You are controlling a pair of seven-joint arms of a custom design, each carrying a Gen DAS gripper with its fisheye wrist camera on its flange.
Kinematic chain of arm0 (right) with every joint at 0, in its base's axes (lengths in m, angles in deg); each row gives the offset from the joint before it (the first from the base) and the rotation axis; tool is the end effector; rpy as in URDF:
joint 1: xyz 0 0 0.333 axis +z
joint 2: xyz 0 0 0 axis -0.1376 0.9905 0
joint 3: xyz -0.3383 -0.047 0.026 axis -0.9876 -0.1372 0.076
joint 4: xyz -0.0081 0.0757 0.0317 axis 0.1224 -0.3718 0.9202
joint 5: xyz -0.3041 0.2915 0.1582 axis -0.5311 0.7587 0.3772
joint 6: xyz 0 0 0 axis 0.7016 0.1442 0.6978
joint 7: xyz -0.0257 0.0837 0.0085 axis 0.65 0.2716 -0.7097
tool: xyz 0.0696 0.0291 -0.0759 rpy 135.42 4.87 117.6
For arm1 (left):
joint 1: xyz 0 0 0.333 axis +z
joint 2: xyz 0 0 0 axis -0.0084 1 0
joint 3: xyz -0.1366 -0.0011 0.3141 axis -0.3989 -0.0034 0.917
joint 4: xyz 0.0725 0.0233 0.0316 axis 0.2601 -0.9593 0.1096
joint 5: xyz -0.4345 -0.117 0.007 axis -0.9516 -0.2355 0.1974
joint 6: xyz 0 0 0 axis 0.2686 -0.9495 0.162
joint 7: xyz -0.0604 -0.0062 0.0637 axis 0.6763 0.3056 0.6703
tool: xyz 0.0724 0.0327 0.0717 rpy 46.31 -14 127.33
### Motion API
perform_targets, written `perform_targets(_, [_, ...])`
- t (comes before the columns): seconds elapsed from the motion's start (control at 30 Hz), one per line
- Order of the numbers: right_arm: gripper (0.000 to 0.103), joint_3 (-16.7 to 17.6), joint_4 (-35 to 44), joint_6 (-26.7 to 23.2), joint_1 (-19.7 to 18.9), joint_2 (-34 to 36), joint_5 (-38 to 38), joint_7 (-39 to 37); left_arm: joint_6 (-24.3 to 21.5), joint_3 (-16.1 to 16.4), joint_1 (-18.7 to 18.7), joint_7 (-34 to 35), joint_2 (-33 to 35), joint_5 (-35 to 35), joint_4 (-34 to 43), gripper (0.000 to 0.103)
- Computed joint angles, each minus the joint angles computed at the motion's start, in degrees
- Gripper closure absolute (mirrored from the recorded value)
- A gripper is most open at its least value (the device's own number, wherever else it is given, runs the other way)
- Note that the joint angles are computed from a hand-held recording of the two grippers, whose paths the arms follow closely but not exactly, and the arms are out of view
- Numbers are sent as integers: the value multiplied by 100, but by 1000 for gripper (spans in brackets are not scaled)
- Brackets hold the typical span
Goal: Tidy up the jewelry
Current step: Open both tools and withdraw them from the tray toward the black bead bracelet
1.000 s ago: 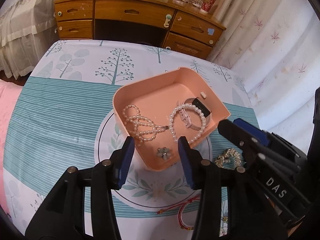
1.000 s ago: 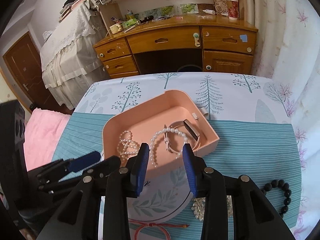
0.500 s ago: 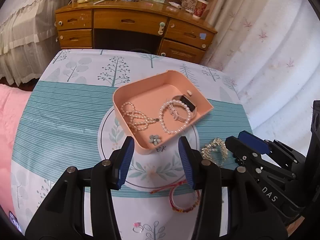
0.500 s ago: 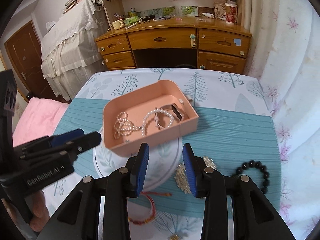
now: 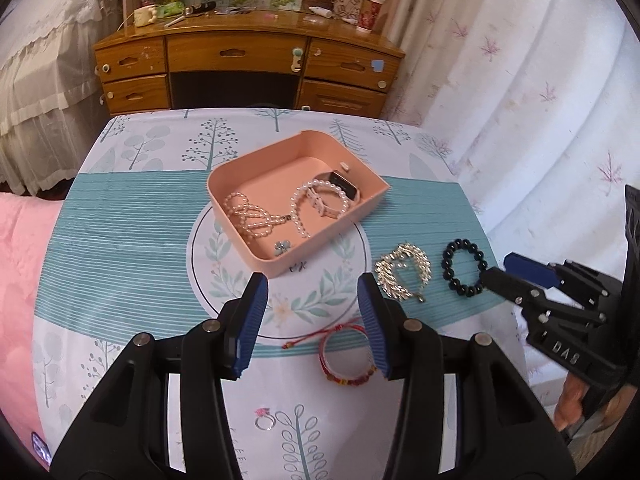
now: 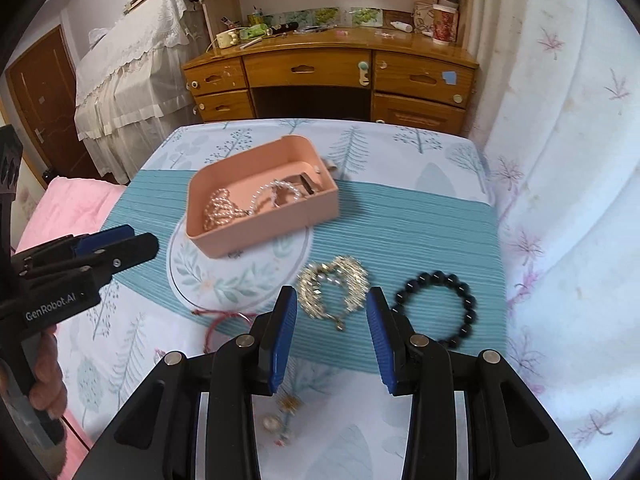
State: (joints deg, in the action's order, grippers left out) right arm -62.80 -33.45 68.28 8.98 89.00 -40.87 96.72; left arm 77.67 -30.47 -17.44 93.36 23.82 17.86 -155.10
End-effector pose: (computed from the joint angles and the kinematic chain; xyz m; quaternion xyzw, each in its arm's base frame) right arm 0.6376 0.2507 0.6346 -0.8105 0.5042 -0.1392 0.2636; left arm 0.5722 -0.3410 0.6412 -0.7466 0.5835 -0.2696 0.1714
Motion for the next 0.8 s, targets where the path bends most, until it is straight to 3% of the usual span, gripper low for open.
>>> perform_targets(0.43, [66, -197, -418, -87, -288, -587, 106, -139, -46, -95, -177, 193, 36, 18, 87, 59])
perform_targets(0.5, [66, -221, -454, -128, -320, -625, 204, -204, -15, -105, -199, 271, 38, -38, 57, 55])
perform_targets(0.57, [66, -224, -476, -146, -335, -619, 268, -248, 15, -111, -218, 298, 47, -70, 16, 50])
perform_targets(0.8, [66, -217, -484, -268, -371, -414, 358, -224, -243, -78, -250, 453, 256, -417, 14, 50])
